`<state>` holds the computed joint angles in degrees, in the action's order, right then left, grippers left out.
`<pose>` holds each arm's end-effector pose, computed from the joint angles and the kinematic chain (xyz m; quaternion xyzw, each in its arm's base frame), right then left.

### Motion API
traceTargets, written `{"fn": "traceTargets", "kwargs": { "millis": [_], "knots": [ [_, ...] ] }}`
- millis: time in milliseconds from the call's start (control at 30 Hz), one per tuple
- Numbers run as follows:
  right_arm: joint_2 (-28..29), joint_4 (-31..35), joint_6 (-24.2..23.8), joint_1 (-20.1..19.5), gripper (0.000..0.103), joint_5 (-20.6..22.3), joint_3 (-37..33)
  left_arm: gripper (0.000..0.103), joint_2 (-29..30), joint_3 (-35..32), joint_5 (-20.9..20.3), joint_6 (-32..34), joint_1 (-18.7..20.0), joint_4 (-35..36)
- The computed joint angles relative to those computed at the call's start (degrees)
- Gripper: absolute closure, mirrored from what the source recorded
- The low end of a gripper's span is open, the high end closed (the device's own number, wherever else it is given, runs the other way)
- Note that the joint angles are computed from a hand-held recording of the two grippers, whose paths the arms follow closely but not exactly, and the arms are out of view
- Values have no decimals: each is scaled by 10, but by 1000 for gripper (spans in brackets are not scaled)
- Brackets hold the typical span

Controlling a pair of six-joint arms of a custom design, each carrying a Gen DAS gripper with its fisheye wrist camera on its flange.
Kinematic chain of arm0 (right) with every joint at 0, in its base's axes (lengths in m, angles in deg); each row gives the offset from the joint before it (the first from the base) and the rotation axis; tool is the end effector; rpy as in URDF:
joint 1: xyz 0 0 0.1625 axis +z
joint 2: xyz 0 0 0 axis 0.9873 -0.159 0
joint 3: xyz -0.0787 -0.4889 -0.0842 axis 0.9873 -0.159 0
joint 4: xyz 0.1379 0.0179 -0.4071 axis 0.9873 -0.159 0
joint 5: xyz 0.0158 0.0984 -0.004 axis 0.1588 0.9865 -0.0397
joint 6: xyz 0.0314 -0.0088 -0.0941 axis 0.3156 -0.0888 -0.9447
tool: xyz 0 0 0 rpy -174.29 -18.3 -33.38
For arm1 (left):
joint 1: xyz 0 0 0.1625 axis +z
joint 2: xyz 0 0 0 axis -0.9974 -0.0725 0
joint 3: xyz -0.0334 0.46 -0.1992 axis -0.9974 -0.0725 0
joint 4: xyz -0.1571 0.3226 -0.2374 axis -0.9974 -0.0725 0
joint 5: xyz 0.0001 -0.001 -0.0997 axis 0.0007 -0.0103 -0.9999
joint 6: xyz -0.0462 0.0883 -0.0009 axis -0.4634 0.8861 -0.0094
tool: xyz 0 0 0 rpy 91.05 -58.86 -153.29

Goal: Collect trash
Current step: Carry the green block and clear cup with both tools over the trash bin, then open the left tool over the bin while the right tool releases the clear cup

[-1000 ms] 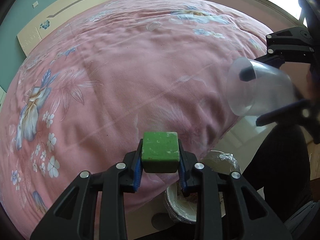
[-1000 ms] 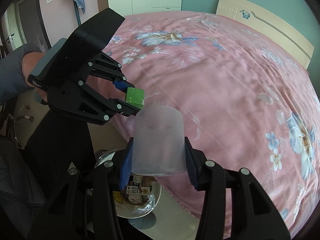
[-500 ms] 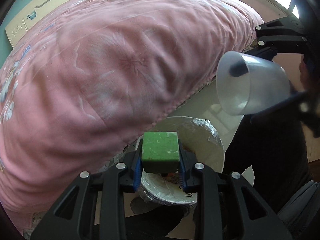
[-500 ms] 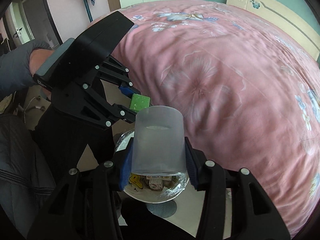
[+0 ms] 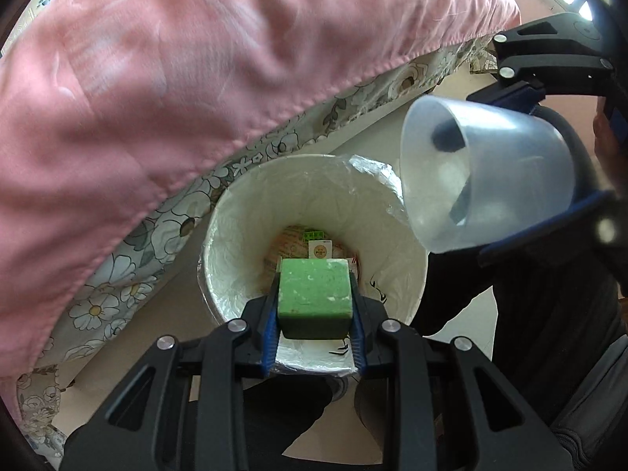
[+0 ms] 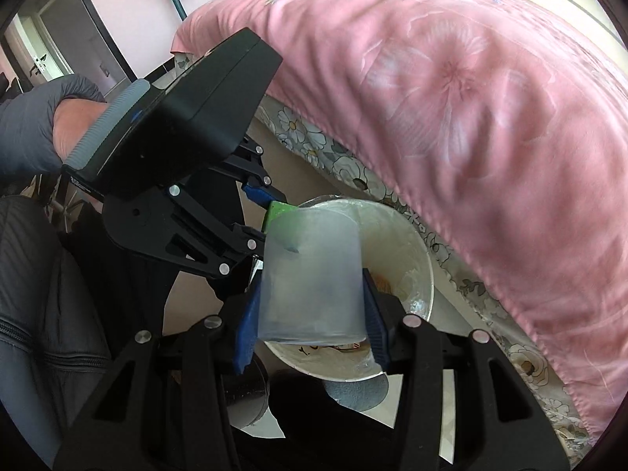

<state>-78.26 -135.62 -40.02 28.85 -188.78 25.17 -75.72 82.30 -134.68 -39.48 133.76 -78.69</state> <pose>0.2840 -0.5353 0.2866 0.2769 -0.9260 0.0999 0.2362 -0.3265 -0.6157 0.1670 0.5197 0.8185 0.1173 0.2149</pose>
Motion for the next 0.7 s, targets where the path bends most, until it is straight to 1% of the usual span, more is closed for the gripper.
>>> {"fn": "traceTargets", "kwargs": {
  "millis": [167, 300, 700],
  "knots": [
    [9, -2, 5, -10, 55, 8, 6, 71, 6, 10, 4, -18, 5, 4],
    [17, 2, 9, -25, 55, 15, 5, 71, 8, 19, 9, -33, 9, 13],
    [36, 1, 19, -68, 55, 27, 13, 71, 44, 13, 15, -78, 31, 33]
  ]
}}
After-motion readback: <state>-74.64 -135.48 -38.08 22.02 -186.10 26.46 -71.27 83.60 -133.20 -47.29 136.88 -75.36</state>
